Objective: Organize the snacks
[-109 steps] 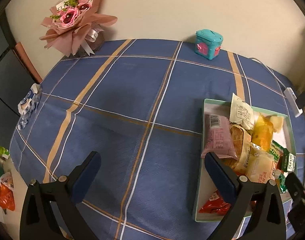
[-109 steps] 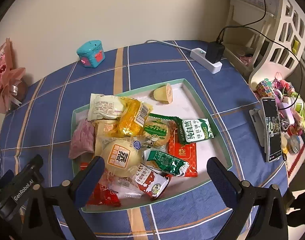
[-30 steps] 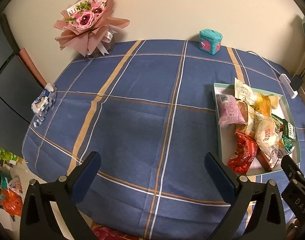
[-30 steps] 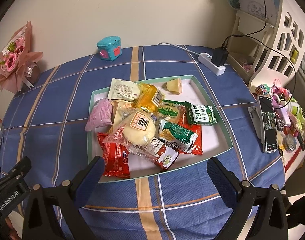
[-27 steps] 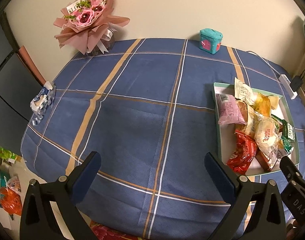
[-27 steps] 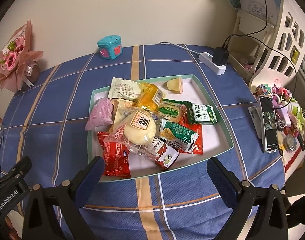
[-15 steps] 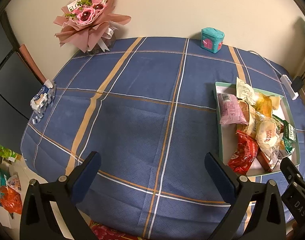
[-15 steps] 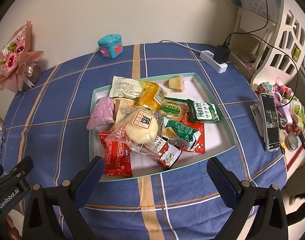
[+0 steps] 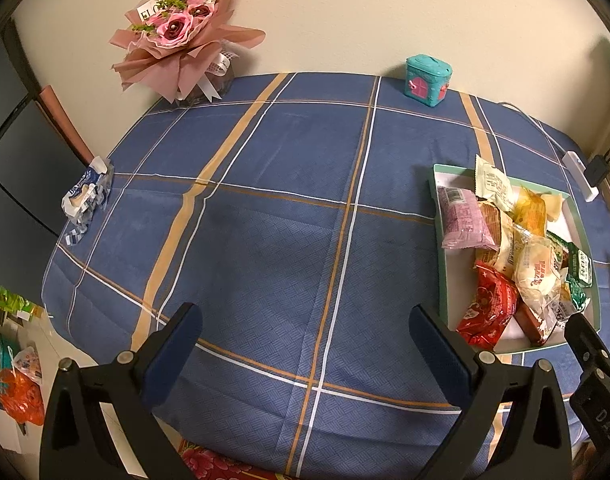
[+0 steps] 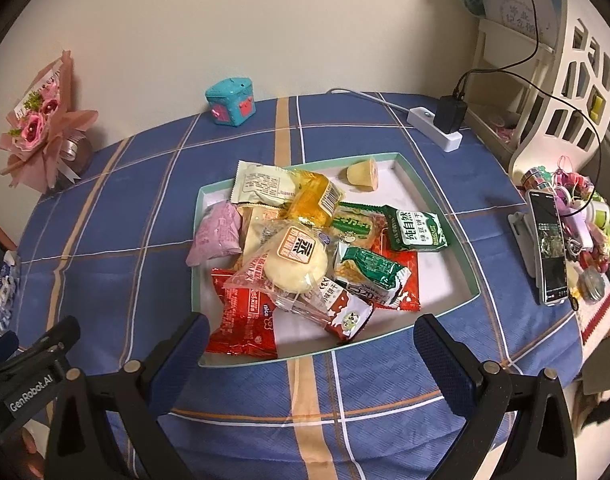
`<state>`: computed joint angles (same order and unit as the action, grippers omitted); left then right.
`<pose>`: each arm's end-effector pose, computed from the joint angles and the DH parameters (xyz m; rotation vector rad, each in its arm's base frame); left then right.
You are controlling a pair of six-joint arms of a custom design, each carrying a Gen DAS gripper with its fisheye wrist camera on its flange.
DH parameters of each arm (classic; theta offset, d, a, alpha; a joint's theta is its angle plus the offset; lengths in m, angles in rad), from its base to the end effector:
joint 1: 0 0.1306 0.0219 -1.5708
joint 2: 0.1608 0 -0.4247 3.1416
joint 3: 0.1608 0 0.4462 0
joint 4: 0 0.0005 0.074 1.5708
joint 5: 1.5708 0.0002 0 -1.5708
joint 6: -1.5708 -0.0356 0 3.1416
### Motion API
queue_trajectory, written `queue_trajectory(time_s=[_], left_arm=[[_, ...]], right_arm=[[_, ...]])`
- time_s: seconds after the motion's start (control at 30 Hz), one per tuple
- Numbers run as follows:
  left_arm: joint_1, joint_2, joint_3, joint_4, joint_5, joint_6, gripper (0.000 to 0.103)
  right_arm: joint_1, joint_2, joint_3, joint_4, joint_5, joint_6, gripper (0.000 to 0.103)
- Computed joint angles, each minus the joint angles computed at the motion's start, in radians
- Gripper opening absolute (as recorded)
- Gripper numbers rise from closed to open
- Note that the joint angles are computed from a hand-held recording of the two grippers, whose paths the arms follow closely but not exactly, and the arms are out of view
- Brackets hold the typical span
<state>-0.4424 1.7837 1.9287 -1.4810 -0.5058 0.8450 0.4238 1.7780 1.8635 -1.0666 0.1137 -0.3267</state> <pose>0.5880 -0.2600 0.4882 -0.6048 2.5626 0.3577 0.6216 0.2755 0.4740 -0.0797 2.5478 0.1487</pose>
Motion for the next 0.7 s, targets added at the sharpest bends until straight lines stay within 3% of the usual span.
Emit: queue_trajectory(time_s=[0.7], left_arm=[[0.000,-0.001,0.000,0.000,0.001,0.001,0.103]], right_arm=[[-0.003,0.003,0.001,-0.008,-0.008,-0.004,0.103]])
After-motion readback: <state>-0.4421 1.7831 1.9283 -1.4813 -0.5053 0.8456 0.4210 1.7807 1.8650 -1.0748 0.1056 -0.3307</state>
